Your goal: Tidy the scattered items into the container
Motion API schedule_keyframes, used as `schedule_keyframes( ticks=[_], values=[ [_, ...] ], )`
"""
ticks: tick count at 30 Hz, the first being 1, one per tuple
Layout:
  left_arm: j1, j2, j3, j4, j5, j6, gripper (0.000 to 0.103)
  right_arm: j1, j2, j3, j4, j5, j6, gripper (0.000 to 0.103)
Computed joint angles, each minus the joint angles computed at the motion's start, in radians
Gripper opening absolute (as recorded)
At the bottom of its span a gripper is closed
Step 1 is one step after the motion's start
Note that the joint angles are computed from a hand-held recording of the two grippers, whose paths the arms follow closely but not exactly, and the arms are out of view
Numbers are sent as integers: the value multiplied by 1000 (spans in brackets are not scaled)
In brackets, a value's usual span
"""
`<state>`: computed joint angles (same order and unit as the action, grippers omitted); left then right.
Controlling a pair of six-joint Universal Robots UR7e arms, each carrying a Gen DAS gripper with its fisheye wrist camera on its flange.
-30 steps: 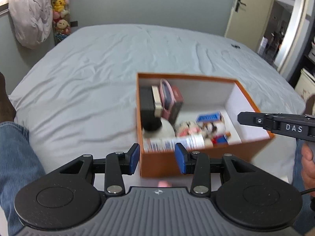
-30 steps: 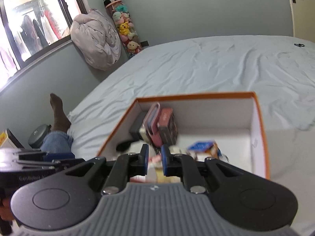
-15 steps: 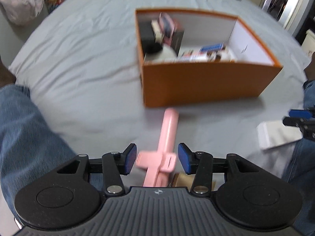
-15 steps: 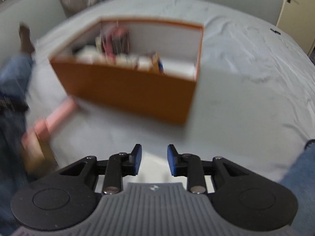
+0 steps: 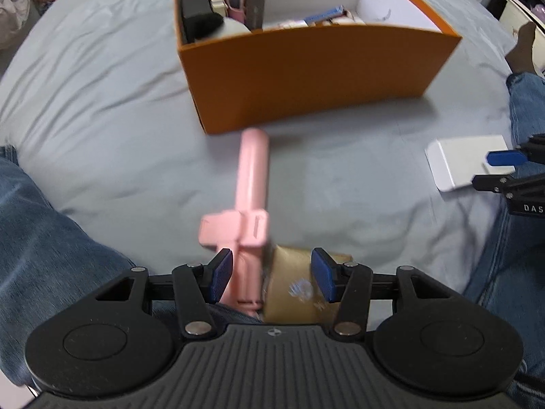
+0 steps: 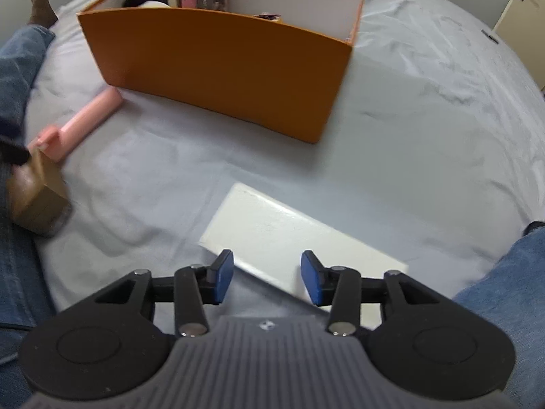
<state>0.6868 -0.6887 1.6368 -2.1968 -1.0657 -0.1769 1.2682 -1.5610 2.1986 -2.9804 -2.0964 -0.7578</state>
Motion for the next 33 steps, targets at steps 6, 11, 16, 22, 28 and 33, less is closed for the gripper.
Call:
schedule_keyframes(
  ticks=[6, 11, 16, 22, 28, 33],
  values=[
    [-14, 7, 8, 39, -15, -4, 67, 8, 1, 5, 78, 58, 50, 47],
    [-19, 24, 10, 46, -20, 10, 70, 29, 21, 7, 86, 50, 36, 48],
    [-14, 23, 27, 15, -17, 9, 69, 47, 48, -5, 120, 74, 36, 48],
    [-16, 17, 46, -21, -3, 14, 69, 65, 88, -42, 223, 113, 60, 48],
    [-23, -3, 61, -33, 0, 16, 69, 90, 146, -91, 278, 150, 116, 48],
    [-25, -24, 72, -49, 10, 20, 68, 101, 186, -129, 331, 182, 154, 46]
  ],
)
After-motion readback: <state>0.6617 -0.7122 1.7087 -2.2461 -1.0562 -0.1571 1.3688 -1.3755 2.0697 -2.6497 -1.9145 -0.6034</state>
